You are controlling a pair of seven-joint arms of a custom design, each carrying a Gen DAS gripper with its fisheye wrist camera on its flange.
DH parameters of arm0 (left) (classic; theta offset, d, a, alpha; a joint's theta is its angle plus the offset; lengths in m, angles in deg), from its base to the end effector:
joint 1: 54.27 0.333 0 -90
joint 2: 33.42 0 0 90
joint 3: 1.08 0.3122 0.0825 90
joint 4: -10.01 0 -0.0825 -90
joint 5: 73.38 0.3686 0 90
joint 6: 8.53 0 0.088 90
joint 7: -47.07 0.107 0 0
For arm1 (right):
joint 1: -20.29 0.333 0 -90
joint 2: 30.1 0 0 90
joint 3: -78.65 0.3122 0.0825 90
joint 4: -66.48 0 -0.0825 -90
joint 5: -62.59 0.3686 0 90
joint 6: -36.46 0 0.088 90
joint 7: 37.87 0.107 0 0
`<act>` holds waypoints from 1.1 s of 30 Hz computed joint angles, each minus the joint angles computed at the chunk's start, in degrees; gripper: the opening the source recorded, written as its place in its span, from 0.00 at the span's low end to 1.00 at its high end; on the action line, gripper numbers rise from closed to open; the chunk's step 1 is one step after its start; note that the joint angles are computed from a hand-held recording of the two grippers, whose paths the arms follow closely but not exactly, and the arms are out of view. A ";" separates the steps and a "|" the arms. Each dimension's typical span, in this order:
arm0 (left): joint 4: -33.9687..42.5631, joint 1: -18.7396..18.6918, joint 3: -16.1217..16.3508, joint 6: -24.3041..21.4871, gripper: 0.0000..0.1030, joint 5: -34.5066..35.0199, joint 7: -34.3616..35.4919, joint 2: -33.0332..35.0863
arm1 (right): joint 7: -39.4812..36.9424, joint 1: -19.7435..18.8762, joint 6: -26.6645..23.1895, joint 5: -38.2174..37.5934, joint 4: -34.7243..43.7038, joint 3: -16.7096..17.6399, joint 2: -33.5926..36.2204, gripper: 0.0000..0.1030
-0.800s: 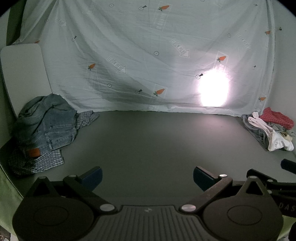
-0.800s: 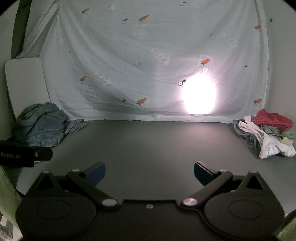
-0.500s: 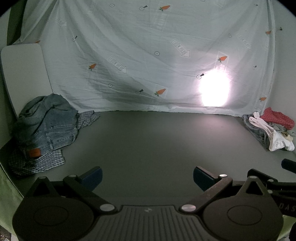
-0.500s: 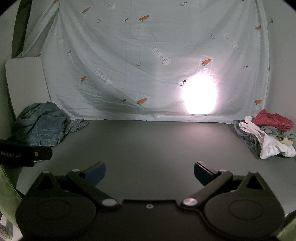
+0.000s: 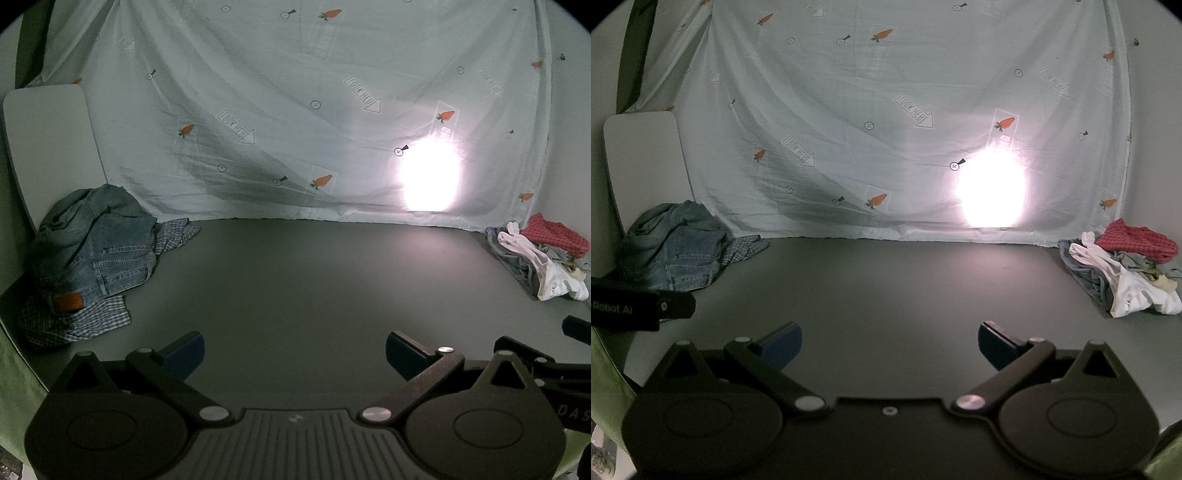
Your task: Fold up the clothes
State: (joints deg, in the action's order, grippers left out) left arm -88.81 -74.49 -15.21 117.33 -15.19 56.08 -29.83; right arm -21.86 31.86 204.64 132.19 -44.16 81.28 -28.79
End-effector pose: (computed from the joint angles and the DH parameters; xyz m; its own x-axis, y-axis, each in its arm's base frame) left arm 0.5196 -0.3137 0.5945 0.3524 -0.9358 0.0062 -0.5154 -0.1996 -0.8334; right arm 0.5815 0.0848 0.5568 0.4421 -0.8969 -0.0102 -0.3915 -0.1827 -0.9019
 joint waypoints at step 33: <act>0.68 -0.38 0.26 -0.72 1.00 0.12 0.03 0.63 | -1.21 -0.61 -0.71 0.97 1.09 0.12 0.95 1.00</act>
